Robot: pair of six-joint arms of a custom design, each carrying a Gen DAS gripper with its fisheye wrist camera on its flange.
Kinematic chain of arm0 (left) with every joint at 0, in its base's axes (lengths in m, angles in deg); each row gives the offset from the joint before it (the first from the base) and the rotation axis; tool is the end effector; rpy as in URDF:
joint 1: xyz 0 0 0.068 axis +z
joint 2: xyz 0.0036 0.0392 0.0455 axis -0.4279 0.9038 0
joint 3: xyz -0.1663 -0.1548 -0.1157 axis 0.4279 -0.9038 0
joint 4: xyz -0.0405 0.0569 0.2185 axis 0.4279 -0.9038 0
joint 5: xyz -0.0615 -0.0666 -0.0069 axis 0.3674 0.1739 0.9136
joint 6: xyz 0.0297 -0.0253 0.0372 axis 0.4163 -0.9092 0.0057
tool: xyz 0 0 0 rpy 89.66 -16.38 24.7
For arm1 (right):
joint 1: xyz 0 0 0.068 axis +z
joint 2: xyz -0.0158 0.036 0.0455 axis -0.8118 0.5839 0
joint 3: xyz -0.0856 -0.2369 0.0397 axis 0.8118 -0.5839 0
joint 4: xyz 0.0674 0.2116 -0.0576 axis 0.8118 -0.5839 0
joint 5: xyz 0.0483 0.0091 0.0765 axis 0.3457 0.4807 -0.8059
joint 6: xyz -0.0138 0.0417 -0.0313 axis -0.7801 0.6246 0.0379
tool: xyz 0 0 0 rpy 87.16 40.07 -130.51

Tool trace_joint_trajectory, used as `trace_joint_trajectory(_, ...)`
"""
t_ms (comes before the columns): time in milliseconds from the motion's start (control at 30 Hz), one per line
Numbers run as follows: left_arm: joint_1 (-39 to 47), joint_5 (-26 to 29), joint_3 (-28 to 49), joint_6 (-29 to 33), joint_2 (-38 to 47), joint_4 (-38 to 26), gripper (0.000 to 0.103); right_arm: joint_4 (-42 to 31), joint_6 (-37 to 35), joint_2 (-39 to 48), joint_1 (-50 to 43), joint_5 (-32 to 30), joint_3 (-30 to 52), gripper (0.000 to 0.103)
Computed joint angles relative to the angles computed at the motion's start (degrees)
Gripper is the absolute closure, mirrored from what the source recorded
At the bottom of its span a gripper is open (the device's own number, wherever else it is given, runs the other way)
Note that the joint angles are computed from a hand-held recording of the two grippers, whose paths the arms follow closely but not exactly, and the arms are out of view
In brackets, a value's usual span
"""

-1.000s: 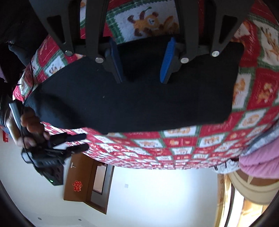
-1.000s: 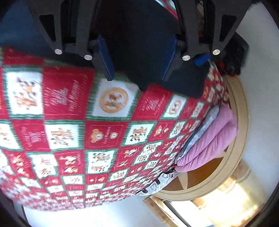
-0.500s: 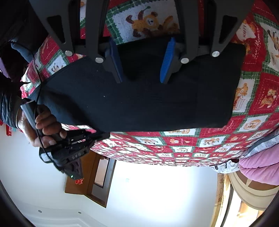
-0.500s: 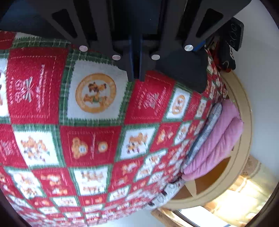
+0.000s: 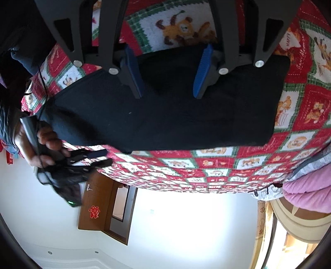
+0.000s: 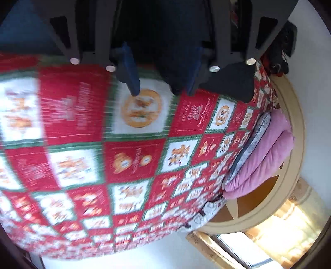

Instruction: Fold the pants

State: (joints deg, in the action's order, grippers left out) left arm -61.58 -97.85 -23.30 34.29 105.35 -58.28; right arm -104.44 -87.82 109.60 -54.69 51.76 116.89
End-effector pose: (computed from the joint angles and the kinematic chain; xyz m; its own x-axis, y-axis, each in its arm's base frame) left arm 0.1949 -0.1362 0.1699 -0.5268 0.0617 -0.8477 0.3536 0.9229 -0.1526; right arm 0.4059 0.0172 0.2079 -0.8650 -0.0178 -0.5014 -0.2959 0.8252 0.4811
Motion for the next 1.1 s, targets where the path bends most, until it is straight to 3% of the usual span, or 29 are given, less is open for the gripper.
trace_joint_trajectory(200,-6.73,-4.02,5.62,2.03,2.31,-2.96,0.043,-5.7,-15.28,-12.33,-17.71,-3.02,-11.51,0.054)
trace_joint_trajectory(300,-9.32,-4.64,8.73,2.38,5.33,-3.63,0.036,-11.07,-25.18,-14.77,-32.4,-4.61,-12.54,0.054)
trace_joint_trajectory(400,-10.26,-5.08,11.78,1.75,8.79,-4.07,0.036,-12.79,-29.39,-14.32,-45.31,-5.34,-9.68,0.054)
trace_joint_trajectory(567,-9.85,-5.92,15.61,-2.83,12.15,-4.65,0.036,-11.15,-24.12,-6.79,-62.96,-7.45,3.53,0.054)
trace_joint_trajectory(700,-11.4,-10.31,18.06,-5.45,13.12,-7.82,0.036,-10.57,-19.4,-1.11,-68.15,-8.89,11.99,0.054)
trace_joint_trajectory(833,-12.09,-13.18,20.02,-8.7,14.3,-11.75,0.036,-7.21,-17.11,0.68,-69.32,-8.66,12.18,0.054)
trace_joint_trajectory(967,-11.95,-14.41,20.65,-10.56,15.68,-13.19,0.036,-7.78,-19.42,1.73,-68.93,-7.86,12.58,0.054)
trace_joint_trajectory(1100,-12.64,-15.82,20.8,-8.92,16.56,-13.16,0.036,-5.11,-17.19,1.58,-69.68,-8.57,10.95,0.054)
